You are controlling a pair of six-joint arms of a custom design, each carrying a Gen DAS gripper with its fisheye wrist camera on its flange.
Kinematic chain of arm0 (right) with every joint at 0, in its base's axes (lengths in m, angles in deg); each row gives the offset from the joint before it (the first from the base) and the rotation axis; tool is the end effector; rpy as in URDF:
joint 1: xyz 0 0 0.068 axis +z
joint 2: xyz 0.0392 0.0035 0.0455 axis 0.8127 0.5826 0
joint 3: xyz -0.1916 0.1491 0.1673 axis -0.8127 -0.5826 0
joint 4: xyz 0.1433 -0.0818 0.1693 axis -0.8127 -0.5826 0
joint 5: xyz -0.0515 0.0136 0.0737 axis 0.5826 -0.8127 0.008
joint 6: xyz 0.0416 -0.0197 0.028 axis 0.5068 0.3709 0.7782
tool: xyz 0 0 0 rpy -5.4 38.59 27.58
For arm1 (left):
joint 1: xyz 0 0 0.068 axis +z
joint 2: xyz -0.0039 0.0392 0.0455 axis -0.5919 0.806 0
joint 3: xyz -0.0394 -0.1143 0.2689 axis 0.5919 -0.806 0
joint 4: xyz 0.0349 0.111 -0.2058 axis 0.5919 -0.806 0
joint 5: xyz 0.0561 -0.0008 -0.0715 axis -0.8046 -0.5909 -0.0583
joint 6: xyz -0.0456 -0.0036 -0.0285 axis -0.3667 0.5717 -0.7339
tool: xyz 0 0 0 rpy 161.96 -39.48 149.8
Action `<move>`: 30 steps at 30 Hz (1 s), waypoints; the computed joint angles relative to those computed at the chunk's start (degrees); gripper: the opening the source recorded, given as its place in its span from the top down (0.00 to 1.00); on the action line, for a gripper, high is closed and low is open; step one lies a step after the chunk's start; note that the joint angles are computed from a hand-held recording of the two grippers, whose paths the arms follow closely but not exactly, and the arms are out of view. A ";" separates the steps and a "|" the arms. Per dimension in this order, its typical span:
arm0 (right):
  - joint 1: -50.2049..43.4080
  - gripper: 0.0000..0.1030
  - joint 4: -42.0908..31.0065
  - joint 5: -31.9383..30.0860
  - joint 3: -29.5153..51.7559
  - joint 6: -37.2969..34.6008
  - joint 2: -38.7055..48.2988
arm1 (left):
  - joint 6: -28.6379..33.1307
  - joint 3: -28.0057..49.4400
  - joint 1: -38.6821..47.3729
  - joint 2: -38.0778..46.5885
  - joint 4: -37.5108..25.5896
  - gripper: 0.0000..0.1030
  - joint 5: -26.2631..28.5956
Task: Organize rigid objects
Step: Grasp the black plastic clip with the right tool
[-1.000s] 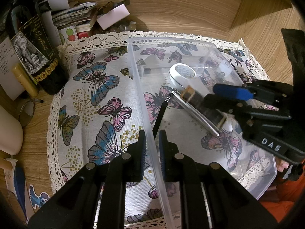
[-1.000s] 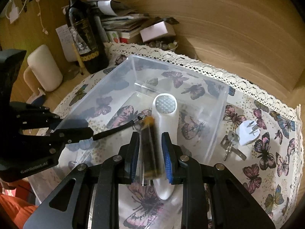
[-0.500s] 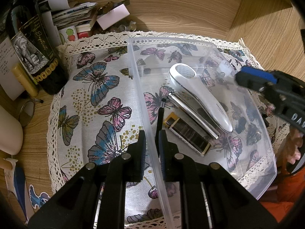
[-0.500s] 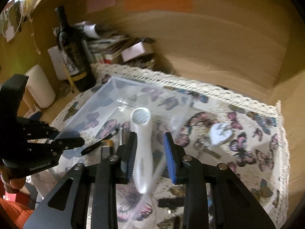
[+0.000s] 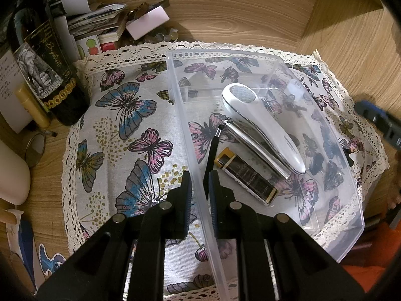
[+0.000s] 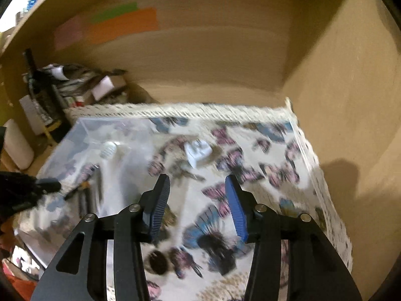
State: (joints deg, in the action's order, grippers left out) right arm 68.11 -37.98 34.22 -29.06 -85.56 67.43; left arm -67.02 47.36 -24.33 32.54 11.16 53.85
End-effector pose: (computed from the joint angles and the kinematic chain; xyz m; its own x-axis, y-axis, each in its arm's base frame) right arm 0.3054 0.0776 0.1485 -0.6667 -0.1910 -0.7204 -0.3121 0.9493 0.0371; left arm 0.2730 0.0508 0.1238 -0.8601 -0.0548 -0.5072 -0.0013 0.9944 -0.1053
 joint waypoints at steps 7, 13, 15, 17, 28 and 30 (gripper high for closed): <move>-2.43 0.58 1.51 -0.97 -3.31 1.01 5.01 | 0.14 0.03 0.03 0.02 0.01 0.87 0.02; -4.28 0.59 1.84 -2.77 -5.49 -0.02 7.70 | 0.11 0.10 -0.05 0.06 -0.02 0.87 -0.08; -4.21 0.65 2.65 -2.11 -6.22 -0.41 8.00 | 0.03 0.14 -0.09 0.08 -0.03 0.87 -0.10; -4.20 0.75 2.72 -1.58 -6.11 -1.02 8.52 | -0.02 0.17 -0.12 0.10 -0.01 0.87 -0.15; -3.77 0.78 5.60 -1.74 -7.18 0.08 5.90 | 0.14 0.09 -0.07 0.07 0.04 0.87 -0.09; -3.45 0.78 5.65 -1.79 -6.98 0.21 5.33 | 0.14 0.01 -0.05 0.04 0.08 0.87 -0.08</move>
State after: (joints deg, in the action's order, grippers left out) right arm 64.65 -32.33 32.44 -36.04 -85.35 72.76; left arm -66.88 47.37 -24.37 32.58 11.24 53.77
